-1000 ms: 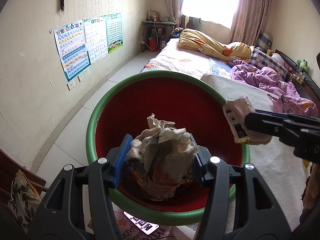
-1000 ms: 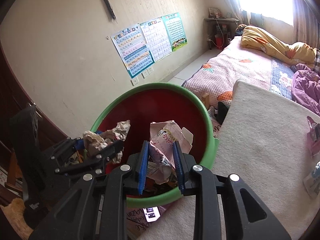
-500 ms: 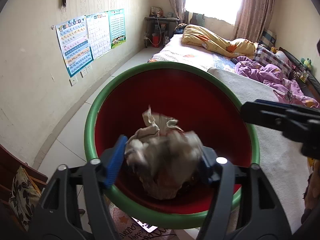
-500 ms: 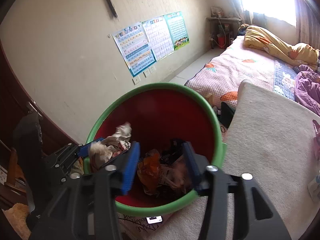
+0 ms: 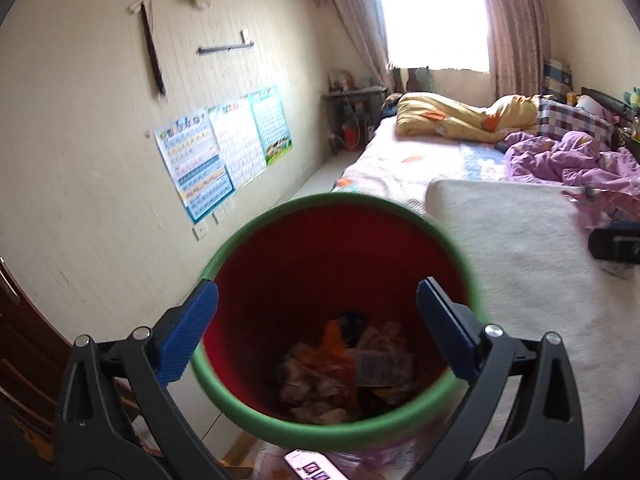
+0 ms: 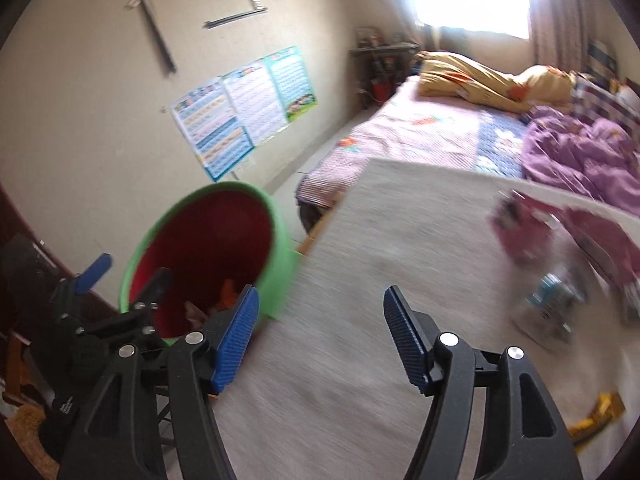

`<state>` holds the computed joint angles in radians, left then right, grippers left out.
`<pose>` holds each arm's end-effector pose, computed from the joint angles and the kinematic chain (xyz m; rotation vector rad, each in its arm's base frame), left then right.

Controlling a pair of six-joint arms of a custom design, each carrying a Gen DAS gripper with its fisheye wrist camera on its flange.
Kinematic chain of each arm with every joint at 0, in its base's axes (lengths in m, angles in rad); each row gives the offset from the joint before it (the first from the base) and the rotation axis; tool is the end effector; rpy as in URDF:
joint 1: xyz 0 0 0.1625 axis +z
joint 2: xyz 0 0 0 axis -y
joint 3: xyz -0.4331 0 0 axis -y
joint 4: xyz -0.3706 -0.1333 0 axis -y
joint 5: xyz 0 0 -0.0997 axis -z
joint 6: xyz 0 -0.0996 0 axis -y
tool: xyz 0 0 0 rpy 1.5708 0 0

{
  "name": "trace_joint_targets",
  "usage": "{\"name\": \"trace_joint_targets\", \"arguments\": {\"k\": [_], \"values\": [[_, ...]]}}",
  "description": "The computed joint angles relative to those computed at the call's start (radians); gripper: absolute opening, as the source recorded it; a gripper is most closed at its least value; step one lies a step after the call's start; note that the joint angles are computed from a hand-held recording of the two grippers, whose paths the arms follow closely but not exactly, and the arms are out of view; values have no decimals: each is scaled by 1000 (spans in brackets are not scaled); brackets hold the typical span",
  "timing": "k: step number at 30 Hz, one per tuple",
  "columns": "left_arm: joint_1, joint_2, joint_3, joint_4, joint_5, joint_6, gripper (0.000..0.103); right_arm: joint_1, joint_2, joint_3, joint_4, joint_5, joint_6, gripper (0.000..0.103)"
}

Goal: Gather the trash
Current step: 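Move both open tools back toward the remaining trash on the bed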

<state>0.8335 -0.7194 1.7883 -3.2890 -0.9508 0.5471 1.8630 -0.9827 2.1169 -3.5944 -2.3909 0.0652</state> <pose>-0.2837 -0.5968 0.1187 1.2540 2.1168 -0.8940 0.2056 -0.4734 0.2216 -0.2050 -2.2530 1.2100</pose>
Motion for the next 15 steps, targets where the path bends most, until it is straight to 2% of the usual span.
{"name": "trace_joint_targets", "arguments": {"k": [4, 6, 10, 15], "values": [[-35, -58, 67, 132, -31, -204, 97, -13, -59, 99, -39, -11, 42, 63], [-47, -74, 91, 173, -52, -267, 97, -23, -100, 156, -63, -13, 51, 63], [-88, -61, 119, 186, -39, -247, 97, -41, -169, 231, -78, -22, 42, 63], [-132, -60, 156, 163, -50, -273, 97, -91, -298, 301, -106, -92, -82, 65]]}}
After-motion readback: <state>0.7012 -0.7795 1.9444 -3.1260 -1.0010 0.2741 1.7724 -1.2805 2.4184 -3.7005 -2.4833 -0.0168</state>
